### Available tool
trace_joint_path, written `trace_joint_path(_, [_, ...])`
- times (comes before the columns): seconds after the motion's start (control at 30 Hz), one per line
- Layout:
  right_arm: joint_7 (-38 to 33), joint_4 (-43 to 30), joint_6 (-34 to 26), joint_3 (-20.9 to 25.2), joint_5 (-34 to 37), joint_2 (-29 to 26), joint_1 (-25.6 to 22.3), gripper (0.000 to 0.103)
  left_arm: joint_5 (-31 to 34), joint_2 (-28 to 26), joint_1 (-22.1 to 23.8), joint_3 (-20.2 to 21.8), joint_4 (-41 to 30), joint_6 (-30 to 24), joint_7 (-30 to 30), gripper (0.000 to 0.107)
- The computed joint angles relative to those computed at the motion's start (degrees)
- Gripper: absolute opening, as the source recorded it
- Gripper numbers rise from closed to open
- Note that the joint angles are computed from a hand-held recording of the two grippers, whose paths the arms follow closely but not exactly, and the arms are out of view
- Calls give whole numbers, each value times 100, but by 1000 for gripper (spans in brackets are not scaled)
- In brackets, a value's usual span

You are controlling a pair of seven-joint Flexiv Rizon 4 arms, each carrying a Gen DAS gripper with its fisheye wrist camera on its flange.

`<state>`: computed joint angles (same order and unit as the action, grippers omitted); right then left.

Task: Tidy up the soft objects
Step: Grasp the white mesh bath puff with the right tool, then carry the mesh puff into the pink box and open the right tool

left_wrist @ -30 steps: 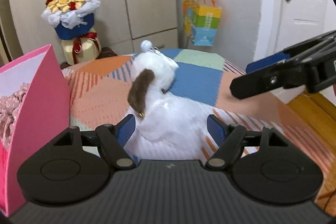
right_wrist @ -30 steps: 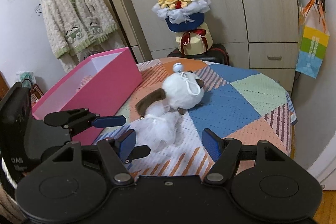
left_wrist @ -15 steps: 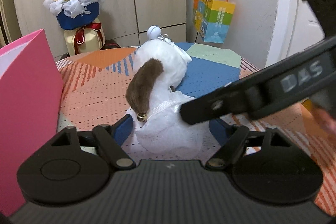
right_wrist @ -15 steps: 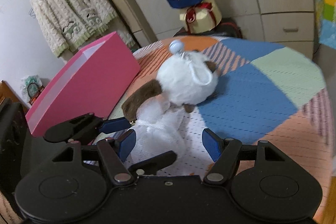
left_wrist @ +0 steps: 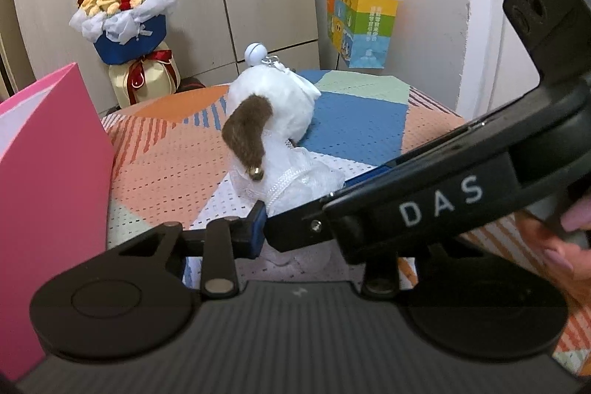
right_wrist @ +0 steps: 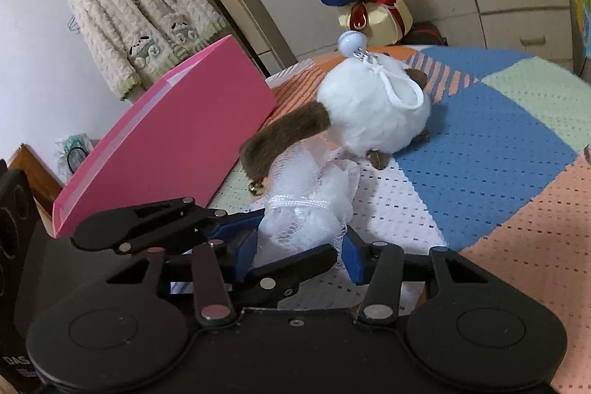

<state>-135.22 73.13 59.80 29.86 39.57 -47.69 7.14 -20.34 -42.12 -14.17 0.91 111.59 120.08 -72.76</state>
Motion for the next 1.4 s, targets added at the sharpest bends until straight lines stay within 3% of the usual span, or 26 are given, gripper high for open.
trace_joint_path(0.33, [-389,748,358,174,281,534,-160,55,596,357,269,-281,648,421,-280,36])
trace_joint_path(0.83, [-328,1927,491,43,396,1730,9,55,1329,1407,529,-468,1859,476,-769,36])
trace_joint_path(0.97, [-523,2274,765,41,568,2162,126,55,1802,1802,861,-641,2188,459,-1059,36])
trace_joint_path(1.13, [-912,2441,685,47,942,2603,169,55,2615,2457,1453,-893,2548,281,-1603,36])
trace_joint_path(1.23, [-1108,2483,658,-34,1161,2835,308,54,2662,2749,1328,-697,2709,299,-1623,36])
trace_joint_path(1.4, [-1457,2443,636,-208,1441,3101,594,53,1922,3067,644,-168,2997,576,-989,36])
